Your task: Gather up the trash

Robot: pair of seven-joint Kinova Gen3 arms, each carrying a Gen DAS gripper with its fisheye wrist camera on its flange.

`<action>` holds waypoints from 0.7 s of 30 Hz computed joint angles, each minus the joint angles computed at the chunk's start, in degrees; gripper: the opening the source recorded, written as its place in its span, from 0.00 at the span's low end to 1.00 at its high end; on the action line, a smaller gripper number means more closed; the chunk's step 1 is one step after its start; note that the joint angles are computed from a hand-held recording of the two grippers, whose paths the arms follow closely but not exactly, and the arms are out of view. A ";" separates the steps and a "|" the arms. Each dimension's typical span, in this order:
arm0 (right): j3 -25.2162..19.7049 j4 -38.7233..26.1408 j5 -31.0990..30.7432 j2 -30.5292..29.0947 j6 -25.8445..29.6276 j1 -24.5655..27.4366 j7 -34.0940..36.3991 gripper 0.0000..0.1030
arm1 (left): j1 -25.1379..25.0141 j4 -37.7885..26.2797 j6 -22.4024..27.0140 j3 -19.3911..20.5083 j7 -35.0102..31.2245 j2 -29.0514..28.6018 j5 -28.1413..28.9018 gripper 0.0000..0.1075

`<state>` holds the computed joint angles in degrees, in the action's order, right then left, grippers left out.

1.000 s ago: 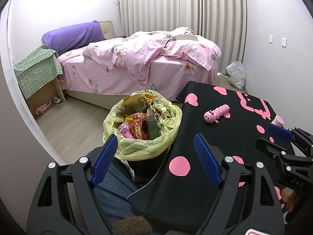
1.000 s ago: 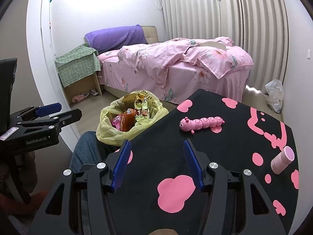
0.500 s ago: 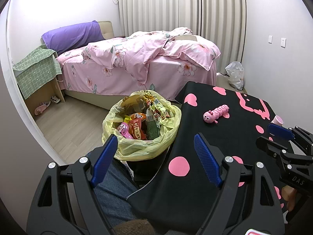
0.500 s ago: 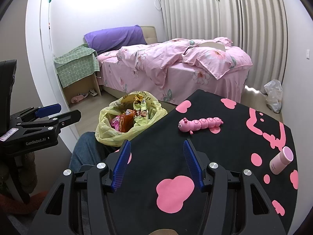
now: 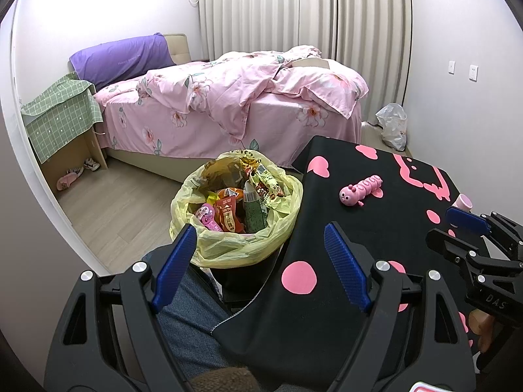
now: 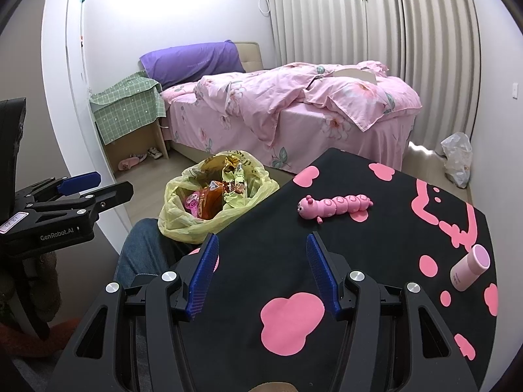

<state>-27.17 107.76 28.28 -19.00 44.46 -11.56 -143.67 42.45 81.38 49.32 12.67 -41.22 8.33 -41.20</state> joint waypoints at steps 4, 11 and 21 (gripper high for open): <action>-0.07 -0.17 0.10 0.16 0.29 -0.09 -0.12 0.52 | -0.15 -0.31 0.13 -0.04 -0.48 0.12 0.48 0.71; 0.07 -0.26 0.23 0.27 0.38 -0.32 -0.18 0.52 | -0.03 -0.64 0.15 -0.18 -0.70 0.39 0.90 0.71; 0.12 -0.60 0.62 0.46 1.03 -0.64 -0.32 0.52 | -0.34 0.48 -1.41 -0.35 -0.82 0.08 1.30 0.71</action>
<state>-27.05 107.17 28.90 -18.54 45.50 -12.20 -143.99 42.11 81.86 47.91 12.33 -42.04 8.41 -39.91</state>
